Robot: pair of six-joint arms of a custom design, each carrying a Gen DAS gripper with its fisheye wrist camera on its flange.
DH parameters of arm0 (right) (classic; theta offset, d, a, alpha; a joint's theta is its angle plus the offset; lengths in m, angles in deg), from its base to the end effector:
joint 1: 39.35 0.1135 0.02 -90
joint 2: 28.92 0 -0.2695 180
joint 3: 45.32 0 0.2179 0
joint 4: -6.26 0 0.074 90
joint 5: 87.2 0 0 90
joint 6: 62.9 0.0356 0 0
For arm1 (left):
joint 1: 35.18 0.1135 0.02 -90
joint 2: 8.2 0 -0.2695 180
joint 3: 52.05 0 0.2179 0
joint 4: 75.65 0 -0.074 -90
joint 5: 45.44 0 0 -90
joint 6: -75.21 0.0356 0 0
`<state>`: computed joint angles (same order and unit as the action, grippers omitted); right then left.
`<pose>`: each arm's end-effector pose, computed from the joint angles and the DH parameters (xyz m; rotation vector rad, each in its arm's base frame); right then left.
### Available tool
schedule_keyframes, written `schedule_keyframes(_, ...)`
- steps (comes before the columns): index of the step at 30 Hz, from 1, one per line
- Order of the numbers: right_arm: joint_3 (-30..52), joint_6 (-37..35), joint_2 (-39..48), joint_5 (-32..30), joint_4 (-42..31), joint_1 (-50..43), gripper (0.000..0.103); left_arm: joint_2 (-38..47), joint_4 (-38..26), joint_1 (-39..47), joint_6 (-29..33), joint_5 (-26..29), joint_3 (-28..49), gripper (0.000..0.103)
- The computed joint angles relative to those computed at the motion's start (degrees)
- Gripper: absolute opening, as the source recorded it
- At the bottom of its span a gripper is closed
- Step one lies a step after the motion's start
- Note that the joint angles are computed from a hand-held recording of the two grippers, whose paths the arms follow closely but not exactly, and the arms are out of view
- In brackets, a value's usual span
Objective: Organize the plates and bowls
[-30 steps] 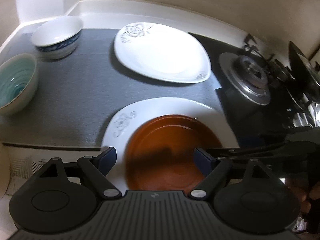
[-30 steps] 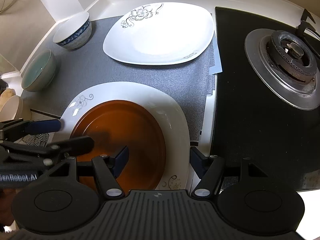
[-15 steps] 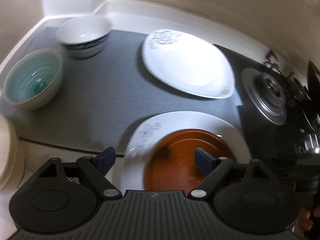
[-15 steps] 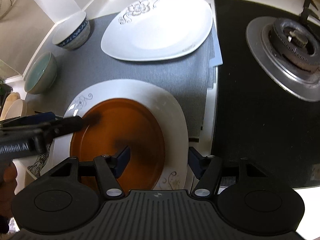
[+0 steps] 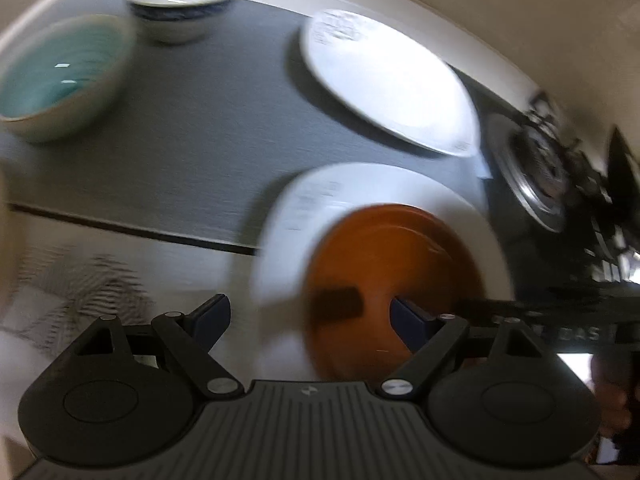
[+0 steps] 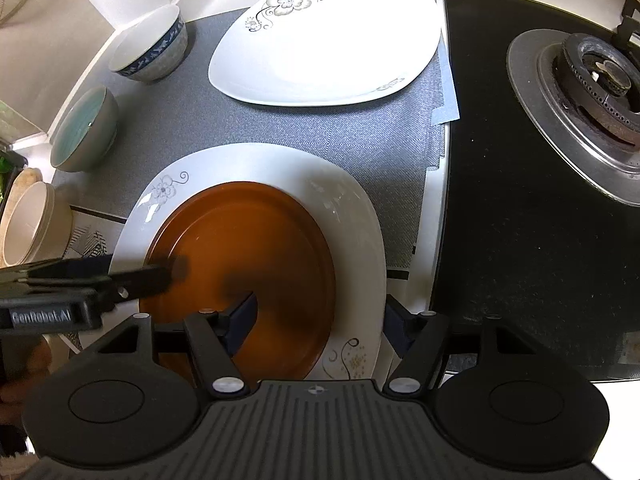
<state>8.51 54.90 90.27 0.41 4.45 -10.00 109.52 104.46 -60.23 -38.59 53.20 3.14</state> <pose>0.2475 0.1409 0.0497 -0.0496 2.7933 0.3210 0.2663 -0.1304 0.0619 0.0803 2.7266 -0.4644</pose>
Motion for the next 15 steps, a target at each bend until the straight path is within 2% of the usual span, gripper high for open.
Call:
schedule_keyframes(1, 0.5, 0.0, 0.1, 0.0, -0.5, -0.1, 0.070, 0.0, 0.3, -0.6, 0.2, 0.8, 0.2, 0.091)
schedule_keyframes(3, 1.3, 0.1, 0.2, -0.2, -1.5, -0.2, 0.072, 0.3, -1.6, -2.3, -0.7, -1.5, 1.7, 0.093)
schedule_keyframes(8, 2.2, 0.4, 0.4, -0.1, -2.7, -0.5, 0.073, 0.5, -1.9, -0.5, -2.2, 1.1, 2.4, 0.093)
schedule_keyframes(15, 4.5, 0.6, 1.1, -0.2, -4.6, -1.0, 0.073, 1.6, -6.1, -0.3, -1.9, -1.5, 6.8, 0.093)
